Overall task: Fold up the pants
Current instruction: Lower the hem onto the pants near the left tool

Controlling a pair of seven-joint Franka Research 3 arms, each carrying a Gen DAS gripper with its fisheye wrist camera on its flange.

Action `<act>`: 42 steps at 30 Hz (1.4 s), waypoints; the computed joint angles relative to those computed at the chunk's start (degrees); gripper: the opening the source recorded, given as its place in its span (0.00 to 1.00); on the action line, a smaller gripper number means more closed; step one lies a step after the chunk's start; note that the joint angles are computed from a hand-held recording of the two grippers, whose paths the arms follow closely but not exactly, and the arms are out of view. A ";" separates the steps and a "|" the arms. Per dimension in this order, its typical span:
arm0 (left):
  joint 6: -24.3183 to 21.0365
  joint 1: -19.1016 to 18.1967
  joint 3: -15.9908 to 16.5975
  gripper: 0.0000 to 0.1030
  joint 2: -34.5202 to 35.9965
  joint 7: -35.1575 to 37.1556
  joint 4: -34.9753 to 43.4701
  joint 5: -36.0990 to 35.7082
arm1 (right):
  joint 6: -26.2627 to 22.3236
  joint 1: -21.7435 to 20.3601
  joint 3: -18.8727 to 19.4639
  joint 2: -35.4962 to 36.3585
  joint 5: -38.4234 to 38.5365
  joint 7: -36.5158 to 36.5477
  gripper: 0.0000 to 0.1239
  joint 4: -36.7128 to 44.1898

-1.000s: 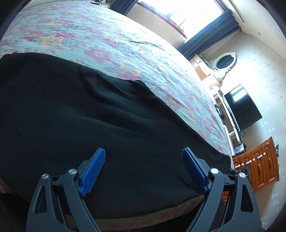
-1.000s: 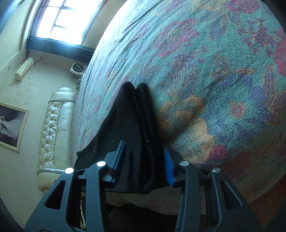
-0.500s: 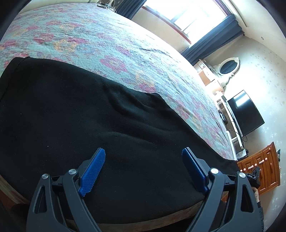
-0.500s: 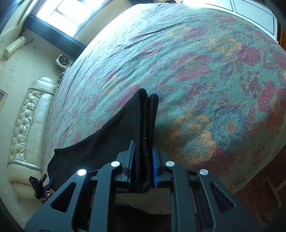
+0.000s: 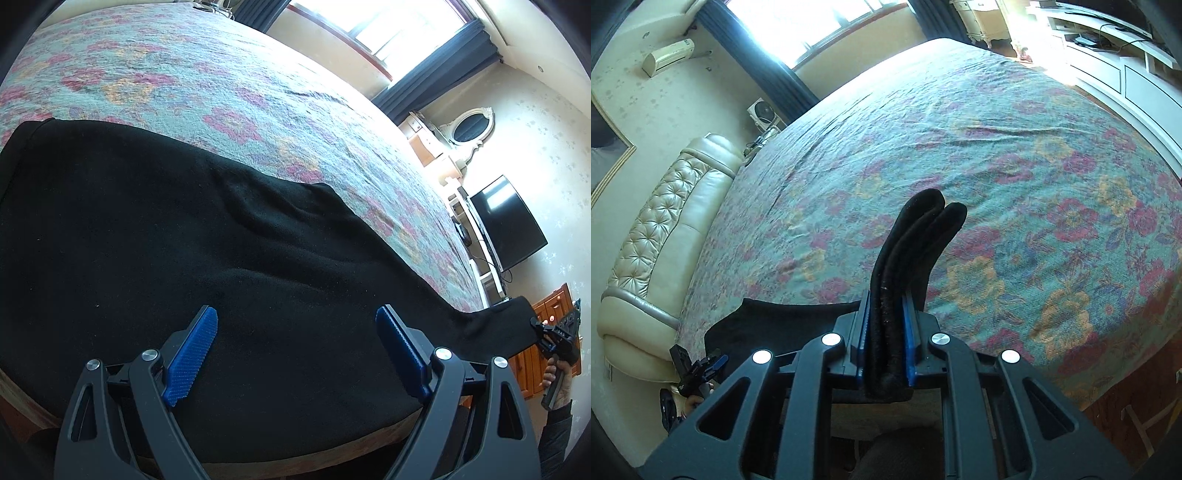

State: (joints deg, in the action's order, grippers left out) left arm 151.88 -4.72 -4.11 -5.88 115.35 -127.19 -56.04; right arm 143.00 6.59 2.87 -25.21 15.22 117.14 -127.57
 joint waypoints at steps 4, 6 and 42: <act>0.01 0.00 -0.10 0.84 0.20 0.18 0.06 0.62 | -0.21 1.54 2.09 3.25 -1.41 0.29 0.12 5.20; -0.05 0.01 -0.15 0.84 0.26 0.20 0.13 0.88 | -0.31 2.80 2.72 5.30 -1.67 0.20 0.12 8.01; 0.99 -0.42 -0.26 0.84 0.20 1.24 -0.56 1.96 | -5.24 22.29 3.92 43.02 -6.78 1.18 0.12 39.62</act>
